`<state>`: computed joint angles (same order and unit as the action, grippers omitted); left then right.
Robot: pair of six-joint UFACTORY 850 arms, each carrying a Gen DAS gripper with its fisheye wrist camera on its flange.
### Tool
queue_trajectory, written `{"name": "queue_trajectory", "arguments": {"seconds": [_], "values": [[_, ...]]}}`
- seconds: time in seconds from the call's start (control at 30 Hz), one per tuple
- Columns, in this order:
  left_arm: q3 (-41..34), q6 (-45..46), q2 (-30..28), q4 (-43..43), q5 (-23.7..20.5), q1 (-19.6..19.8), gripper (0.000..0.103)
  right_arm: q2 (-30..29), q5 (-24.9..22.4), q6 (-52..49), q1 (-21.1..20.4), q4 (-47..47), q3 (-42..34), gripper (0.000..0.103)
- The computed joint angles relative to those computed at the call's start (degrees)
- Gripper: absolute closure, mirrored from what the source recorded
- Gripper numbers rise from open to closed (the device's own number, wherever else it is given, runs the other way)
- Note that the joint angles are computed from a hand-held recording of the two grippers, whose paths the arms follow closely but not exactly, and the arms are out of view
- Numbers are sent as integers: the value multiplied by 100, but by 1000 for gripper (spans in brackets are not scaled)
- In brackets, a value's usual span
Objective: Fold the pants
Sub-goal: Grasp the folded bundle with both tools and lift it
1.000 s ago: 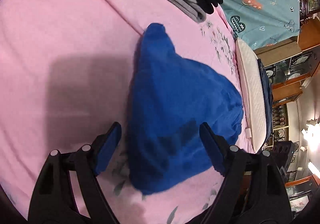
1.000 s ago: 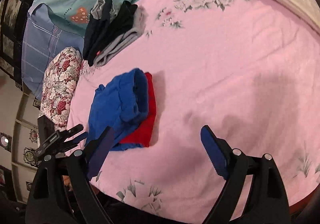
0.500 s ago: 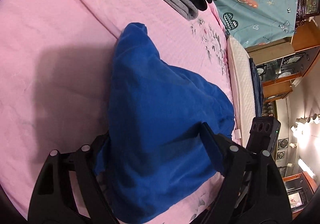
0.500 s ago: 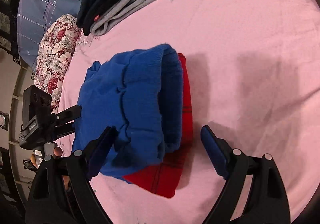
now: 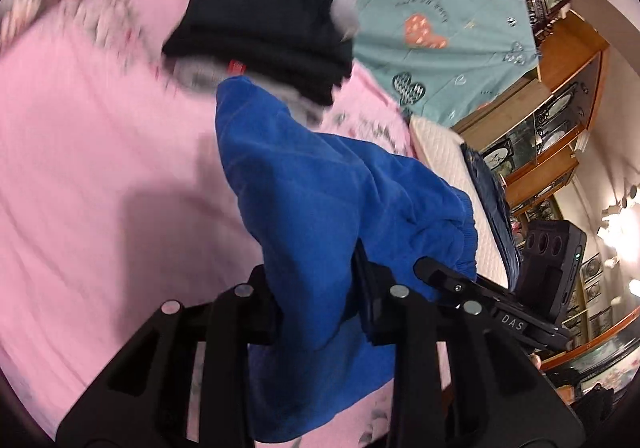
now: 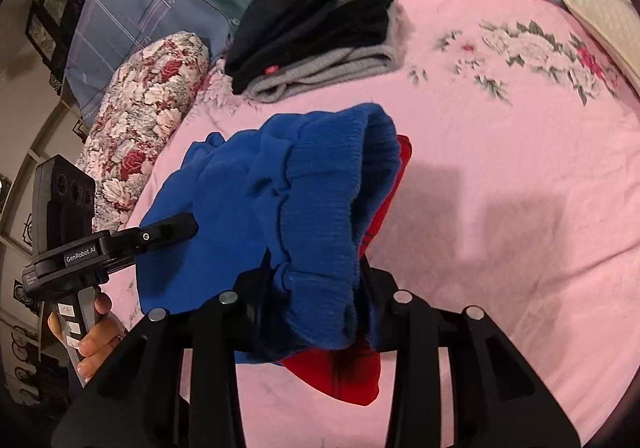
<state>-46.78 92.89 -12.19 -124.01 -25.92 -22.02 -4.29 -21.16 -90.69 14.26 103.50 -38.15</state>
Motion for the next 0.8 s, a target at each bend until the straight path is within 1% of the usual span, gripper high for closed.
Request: {"name": "queue_trajectory", "arguments": {"seconds": [0.03,0.1,0.17,0.23,0.3,0.33,0.37,0.4,0.43,0.5,0.53,0.57,0.6,0.63,0.67,0.7,0.73,0.8], "values": [[-250,-307,-6,435,162,83,74,17,11,-2,14,-81,-160,66],[-1088,-1332,-194,1634,517,284,74,-69,90,175,47,-404,-611,66],[-1890,-2416,-485,2833,713,469,74,-330,183,580,74,-919,-1325,66],[-2964,-3541,-1053,4032,799,634,74,-722,325,1080,102,-1550,-2200,66],[-3965,-4696,-1653,5232,812,757,73,-1229,440,2144,115,-2623,-3176,66],[-4285,-5296,-1844,5831,755,809,72,-1587,436,2744,100,-3217,-3767,66],[-4830,-5896,-2243,6431,647,875,71,-1894,389,3343,83,-3760,-4255,66],[-5279,-6495,-2572,7031,445,928,71,-2214,330,3943,70,-4343,-4736,66],[-5778,-7095,-2948,7630,185,971,71,-2662,199,4543,38,-4934,-5336,66],[-6860,-8294,-3826,8777,-493,1060,71,-3345,-128,5742,-11,-5943,-6193,66],[-7297,-8712,-4182,9129,-778,1071,69,-3791,-360,6215,-56,-6387,-6692,66],[-7493,-8890,-4414,9245,-854,1074,65,-4077,-454,6448,-86,-6592,-6966,64],[-7450,-8828,-4447,9224,-758,1075,60,-4248,-387,6441,-108,-6580,-7065,56],[-7296,-8721,-4375,9202,-570,1073,51,-4373,-256,6194,-135,-6417,-7092,48],[-7211,-8608,-4322,9219,-429,1074,43,-4413,-214,5720,-178,-6013,-7050,33],[-7197,-8590,-4299,9288,-372,1077,39,-4400,-213,5231,-219,-5556,-6962,28],[-7186,-8647,-4274,9402,-315,1076,34,-4407,-225,4920,-253,-5270,-6947,27],[-7182,-8816,-4208,9696,-266,1061,33,-4470,-246,4843,-257,-5171,-7051,25]]}}
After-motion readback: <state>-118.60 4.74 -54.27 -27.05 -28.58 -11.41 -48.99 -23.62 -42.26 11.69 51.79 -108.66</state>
